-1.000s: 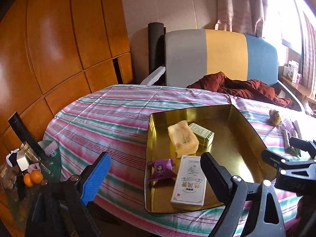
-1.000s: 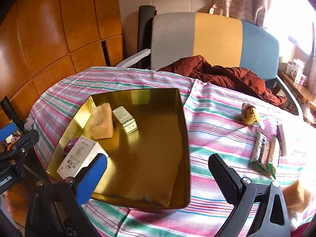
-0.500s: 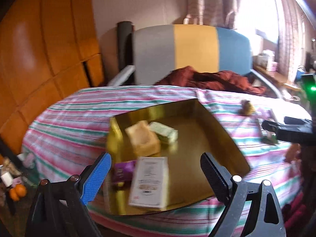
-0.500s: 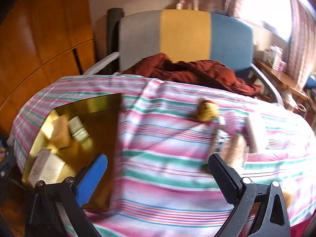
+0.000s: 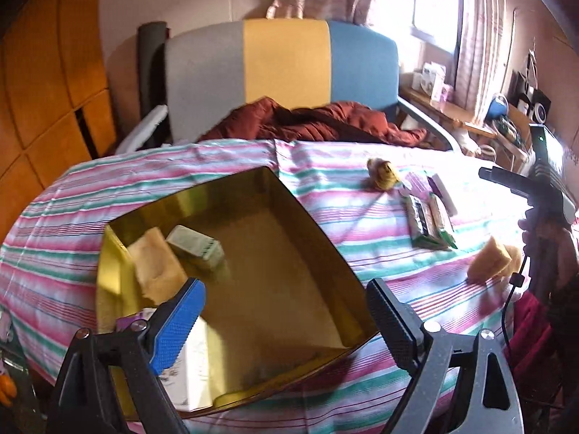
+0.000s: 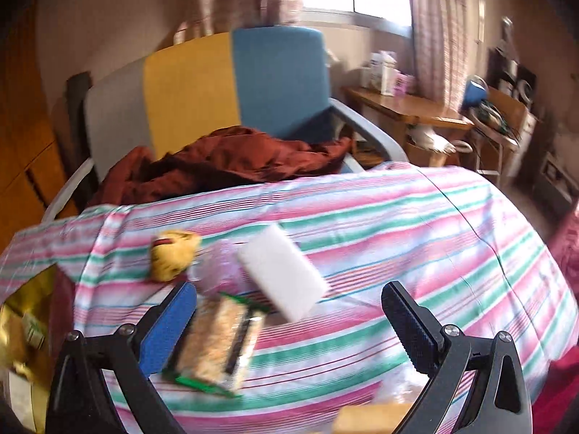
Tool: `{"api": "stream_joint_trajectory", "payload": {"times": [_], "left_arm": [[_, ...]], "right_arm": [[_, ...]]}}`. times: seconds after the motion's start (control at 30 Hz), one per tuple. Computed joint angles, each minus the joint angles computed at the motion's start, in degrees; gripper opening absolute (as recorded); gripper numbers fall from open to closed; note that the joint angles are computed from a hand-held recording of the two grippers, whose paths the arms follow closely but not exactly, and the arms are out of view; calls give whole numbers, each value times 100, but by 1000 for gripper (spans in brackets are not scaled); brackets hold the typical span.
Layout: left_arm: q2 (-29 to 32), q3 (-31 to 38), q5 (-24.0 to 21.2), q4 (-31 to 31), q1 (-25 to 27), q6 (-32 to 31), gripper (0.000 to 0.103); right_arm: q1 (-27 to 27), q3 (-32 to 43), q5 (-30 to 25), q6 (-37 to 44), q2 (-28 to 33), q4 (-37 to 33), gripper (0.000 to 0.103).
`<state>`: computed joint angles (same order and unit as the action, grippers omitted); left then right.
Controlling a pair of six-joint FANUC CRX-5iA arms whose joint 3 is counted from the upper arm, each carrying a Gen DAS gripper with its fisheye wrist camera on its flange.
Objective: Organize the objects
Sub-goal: 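Lift both tools away from the tray toward the remaining items, then grasp the yellow knit doll with the left tool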
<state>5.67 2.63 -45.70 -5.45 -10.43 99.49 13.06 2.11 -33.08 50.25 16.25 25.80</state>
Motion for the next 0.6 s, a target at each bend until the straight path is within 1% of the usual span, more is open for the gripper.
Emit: {"api": "stream_joint_trajectory", "payload": {"times": [0.07,0.13,0.2,0.27,0.37,0.4,0.5,0.6], "left_arm": [[203,233,-154,42,-50,-74,89],[401,421,-243,280,-39,-205,89],[646,711,-334,385,-65,-232,89],[888,999,-395,508,-90,-339,89],[1341,1507,-510,933,-96,-632,89],[1542,1789,-637,942,-133,-668,89],[2050,2462,-834,1026,-227,-797,90],[2672,3337,-1196,983,-343,-828,90]], "right_arm": [[-167,20,-20,-159,44,-220,103],[-339,395,-387,98,204,-911,103],[-479,561,-419,211,226,-1417,103],[-538,547,-390,48,194,-1465,103],[-619,625,-445,139,167,-1810,103],[-629,645,-463,156,165,-1870,103],[-647,756,-549,356,183,-2132,103],[-661,866,-636,640,194,-2415,103]]}}
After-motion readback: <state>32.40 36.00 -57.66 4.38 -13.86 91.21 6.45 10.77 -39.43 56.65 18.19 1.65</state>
